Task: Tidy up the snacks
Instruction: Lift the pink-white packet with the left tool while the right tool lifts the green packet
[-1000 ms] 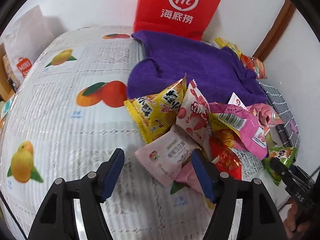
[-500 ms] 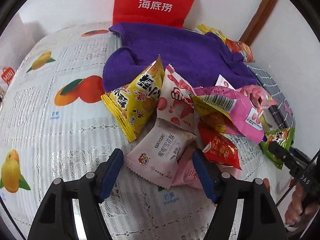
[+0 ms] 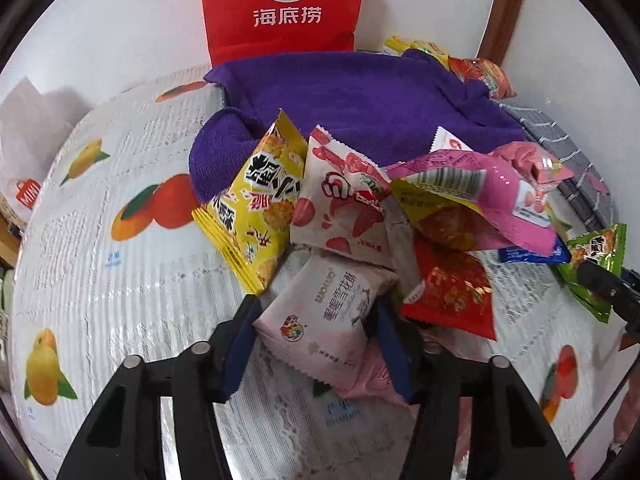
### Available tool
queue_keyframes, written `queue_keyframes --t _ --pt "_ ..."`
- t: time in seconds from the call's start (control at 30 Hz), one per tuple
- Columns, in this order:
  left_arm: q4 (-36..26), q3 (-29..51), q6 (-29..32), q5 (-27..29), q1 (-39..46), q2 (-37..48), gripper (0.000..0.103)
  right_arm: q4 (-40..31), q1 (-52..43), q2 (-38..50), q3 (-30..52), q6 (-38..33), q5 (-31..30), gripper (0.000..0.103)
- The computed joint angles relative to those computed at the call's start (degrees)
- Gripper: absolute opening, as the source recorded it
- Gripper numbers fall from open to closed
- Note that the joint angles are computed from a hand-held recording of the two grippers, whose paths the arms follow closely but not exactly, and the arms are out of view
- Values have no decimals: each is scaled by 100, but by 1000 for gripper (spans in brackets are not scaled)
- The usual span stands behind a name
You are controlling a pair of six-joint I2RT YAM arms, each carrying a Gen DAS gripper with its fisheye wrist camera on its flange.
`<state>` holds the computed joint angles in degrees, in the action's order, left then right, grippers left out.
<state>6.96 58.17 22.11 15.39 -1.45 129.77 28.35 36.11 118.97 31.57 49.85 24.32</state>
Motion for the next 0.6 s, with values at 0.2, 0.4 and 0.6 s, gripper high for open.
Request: queue_keyframes --t 0.2,0.4,0.6 --pt "-190 -253 14 432 331 -249 49 -126 137 -399 -239 122 168 44" --pt "-150 -637 8 623 584 -693 49 -322 314 -902 -461 180 374 44" --pt "-212 -902 -87 786 788 -1185 49 -82 373 -1290 -753 73 326 43"
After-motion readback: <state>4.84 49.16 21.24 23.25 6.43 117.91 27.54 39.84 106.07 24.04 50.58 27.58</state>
